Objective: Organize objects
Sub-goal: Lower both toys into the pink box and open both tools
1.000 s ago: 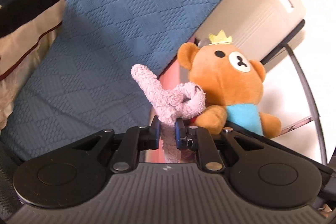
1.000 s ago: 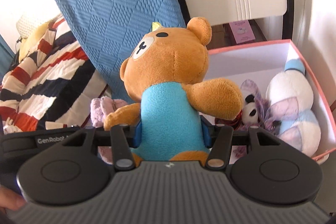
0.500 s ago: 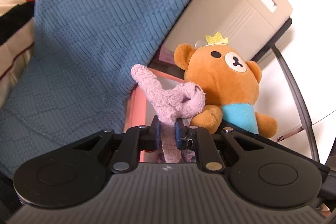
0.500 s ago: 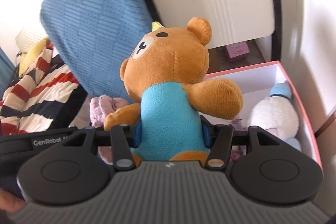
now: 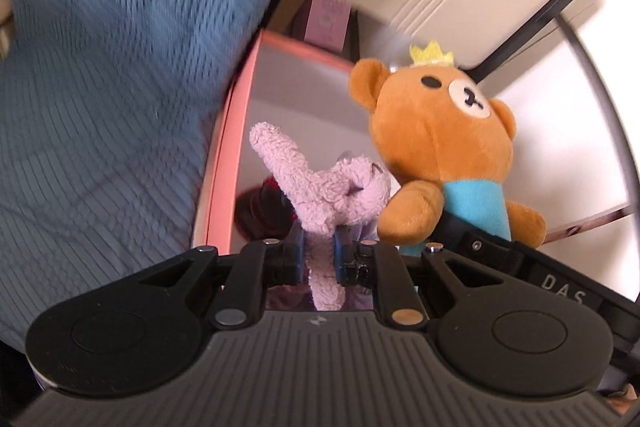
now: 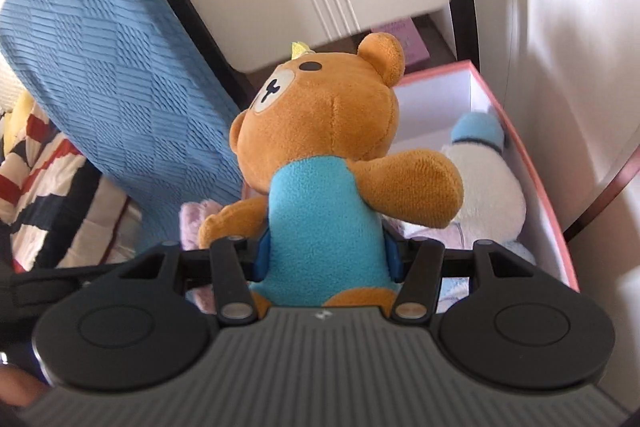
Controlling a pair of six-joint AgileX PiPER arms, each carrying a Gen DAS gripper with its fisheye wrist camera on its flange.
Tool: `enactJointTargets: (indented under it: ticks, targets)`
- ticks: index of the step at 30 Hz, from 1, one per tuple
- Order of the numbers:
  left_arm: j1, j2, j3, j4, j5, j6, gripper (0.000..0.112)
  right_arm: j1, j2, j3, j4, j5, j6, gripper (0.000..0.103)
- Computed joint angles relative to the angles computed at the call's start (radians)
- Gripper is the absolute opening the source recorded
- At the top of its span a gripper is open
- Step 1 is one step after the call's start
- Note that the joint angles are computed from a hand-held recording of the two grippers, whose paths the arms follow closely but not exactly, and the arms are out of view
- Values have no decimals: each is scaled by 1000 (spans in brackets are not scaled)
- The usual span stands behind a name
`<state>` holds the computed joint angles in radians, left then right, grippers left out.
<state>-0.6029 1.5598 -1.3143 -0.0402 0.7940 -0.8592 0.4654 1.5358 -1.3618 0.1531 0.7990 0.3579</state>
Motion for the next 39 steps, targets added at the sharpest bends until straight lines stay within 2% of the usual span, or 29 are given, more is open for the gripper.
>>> enactJointTargets:
  ticks: [9,14,17,19,21,23,24,33,39]
  targets:
    - [40,76,24,-53,2,51,17,-45,74,47,116,-42,-119,56]
    - [36,90,-6,-40,27,55,17,-47,89,42,123,-47,-133,58]
    - [41,87,-32,-33,63,72,18,-43,85,28,103,-35,-131,62]
    - [53,101,-69,-35,105,97,26,-42,77,20,80,-28,-111,71]
    - [58,73,-63,-40,101,108,45,-42,63,18,67,-24,-95,79]
    - [56,42,-69,-25,112,106,58,-49,47,13,74,-13,-107,77]
    - [50,31,-82,-5,127,94,60,-46,33,10,65,-5,-97,77]
    - [19,-101,-216,98,269,93,60,15,-107,-69,-79,80,50,77]
    - [-42,-204,-285,158,351,89,61,116,-209,-117,-235,161,194,77]
